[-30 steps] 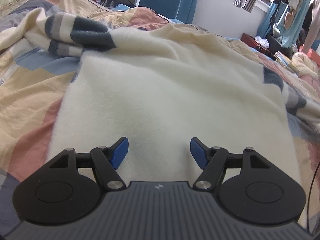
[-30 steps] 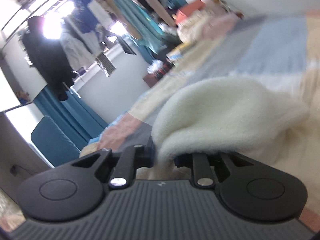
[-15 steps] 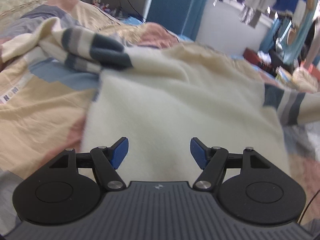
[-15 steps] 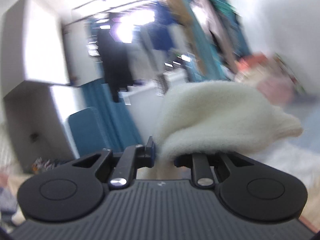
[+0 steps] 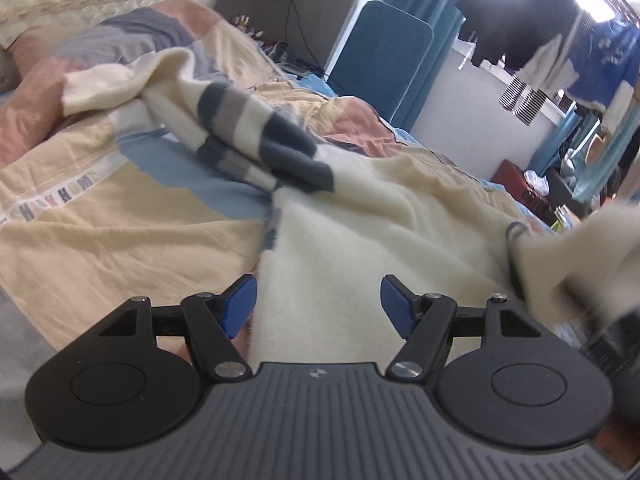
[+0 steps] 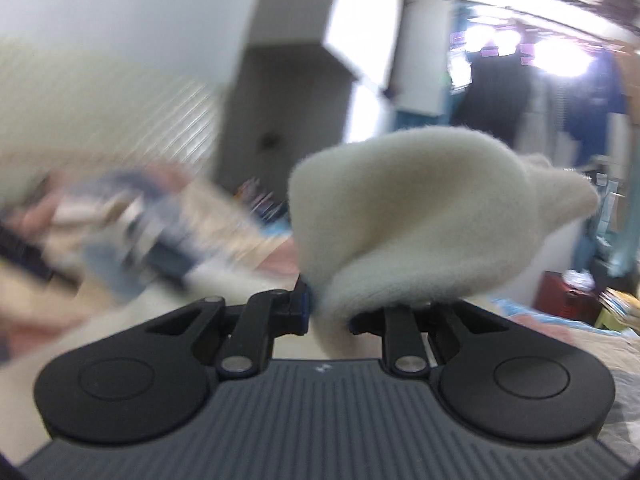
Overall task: Fold large clothes
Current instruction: 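Lay the held blanket edge onto the blanket and open the right gripper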
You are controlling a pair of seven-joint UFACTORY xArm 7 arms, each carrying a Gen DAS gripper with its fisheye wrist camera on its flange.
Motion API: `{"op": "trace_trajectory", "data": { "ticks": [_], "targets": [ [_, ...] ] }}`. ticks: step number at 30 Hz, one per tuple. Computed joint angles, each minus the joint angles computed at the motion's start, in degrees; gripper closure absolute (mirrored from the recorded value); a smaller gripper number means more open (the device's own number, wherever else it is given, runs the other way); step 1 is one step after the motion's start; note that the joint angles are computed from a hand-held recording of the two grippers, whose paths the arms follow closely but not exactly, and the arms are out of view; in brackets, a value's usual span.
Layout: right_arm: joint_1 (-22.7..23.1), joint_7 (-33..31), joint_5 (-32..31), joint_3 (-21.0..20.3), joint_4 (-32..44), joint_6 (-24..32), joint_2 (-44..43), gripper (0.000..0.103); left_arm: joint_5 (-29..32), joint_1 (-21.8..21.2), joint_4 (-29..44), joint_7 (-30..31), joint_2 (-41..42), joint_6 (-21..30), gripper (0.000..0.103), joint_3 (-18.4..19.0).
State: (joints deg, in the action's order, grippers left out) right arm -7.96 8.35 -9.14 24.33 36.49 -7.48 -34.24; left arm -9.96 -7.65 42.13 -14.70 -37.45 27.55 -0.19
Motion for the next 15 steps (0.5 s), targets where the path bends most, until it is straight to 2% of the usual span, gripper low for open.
{"op": "trace_trajectory", "data": {
  "ticks": [3,7,11,14,15],
  "targets": [
    [2.8,-1.1,-2.2,2.8,-0.1,7.0,0.7,0.083,0.1,-0.3,0.1,1.0,-0.1,-0.3,0.03,0.5],
    [10.5,-4.4,-6.3,0.9,-0.5,15.6,1.7,0.082,-0.5,-1.4,-0.6,3.3,-0.6,-0.3,0.03,1.5],
    [11.4,-1.7,-8.8,0.8,-0.1,19.5,1.0,0.078,-3.1,-3.4,-0.7,5.3,0.1,0.7,0.03,3.2],
    [14.6,-1.1,-8.2,-2.3,0.7,23.4,-0.2,0.063,-4.4,-4.2,-0.8,7.1,0.0,0.9,0.03,3.4],
    [16.3,-0.9,-7.3,-3.7,0.1,24.1,-1.5,0.052,-4.6,-4.4,-0.9,7.6,-0.2,0.6,0.03,3.3]
  ]
}}
